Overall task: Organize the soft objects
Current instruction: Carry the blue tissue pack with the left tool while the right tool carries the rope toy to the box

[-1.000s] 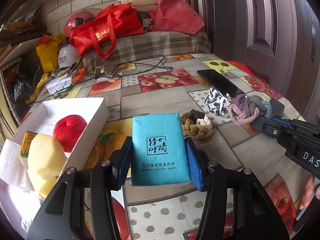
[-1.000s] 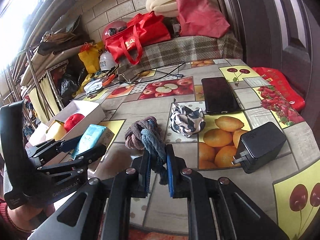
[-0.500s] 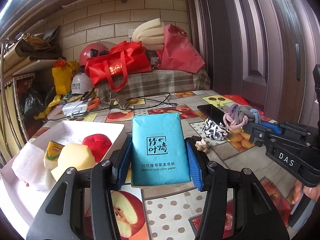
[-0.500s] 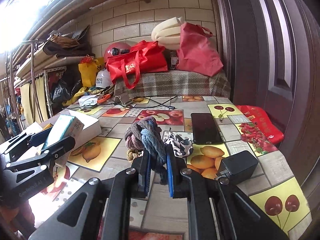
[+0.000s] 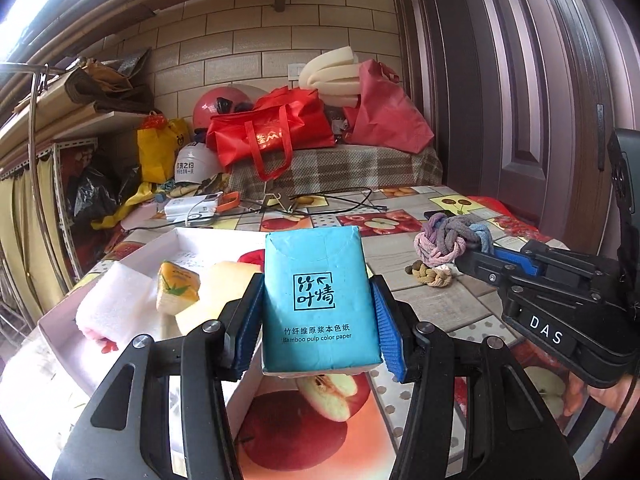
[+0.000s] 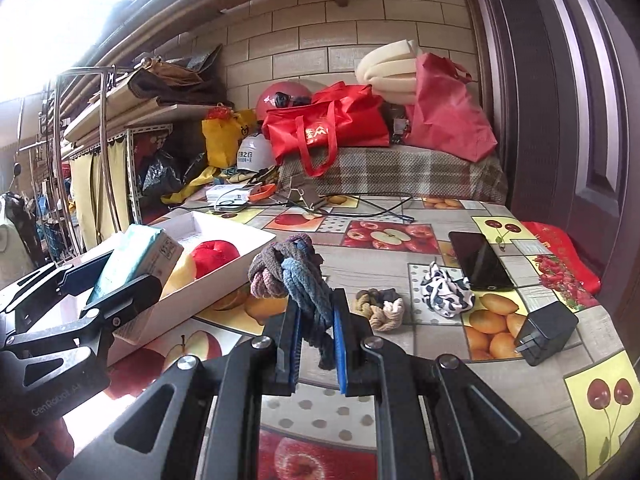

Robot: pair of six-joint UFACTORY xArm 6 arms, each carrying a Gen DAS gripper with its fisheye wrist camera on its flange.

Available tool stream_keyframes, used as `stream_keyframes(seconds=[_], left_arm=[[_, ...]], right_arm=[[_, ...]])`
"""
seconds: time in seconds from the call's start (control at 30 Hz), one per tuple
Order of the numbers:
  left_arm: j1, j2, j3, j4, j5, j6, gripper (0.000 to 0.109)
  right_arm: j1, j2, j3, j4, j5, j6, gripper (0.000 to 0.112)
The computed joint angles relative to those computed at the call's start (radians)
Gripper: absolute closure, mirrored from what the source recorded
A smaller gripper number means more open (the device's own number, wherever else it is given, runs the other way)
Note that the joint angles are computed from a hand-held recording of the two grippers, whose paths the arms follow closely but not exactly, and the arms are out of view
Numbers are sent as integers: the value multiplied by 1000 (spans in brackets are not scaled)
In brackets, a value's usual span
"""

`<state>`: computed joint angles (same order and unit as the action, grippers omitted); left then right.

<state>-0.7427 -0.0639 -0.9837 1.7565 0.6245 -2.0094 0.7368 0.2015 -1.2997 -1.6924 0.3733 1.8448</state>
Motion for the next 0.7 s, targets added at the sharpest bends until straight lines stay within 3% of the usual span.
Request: stream_keyframes(seconds=[0.43, 0.7], left_arm=[[68, -179, 194, -46, 68, -38, 57], [129, -255, 269, -66, 84, -40, 57]], right_arm=[[68, 113, -132, 55, -28, -88, 100], [102, 184, -214, 148, -38, -229, 100]])
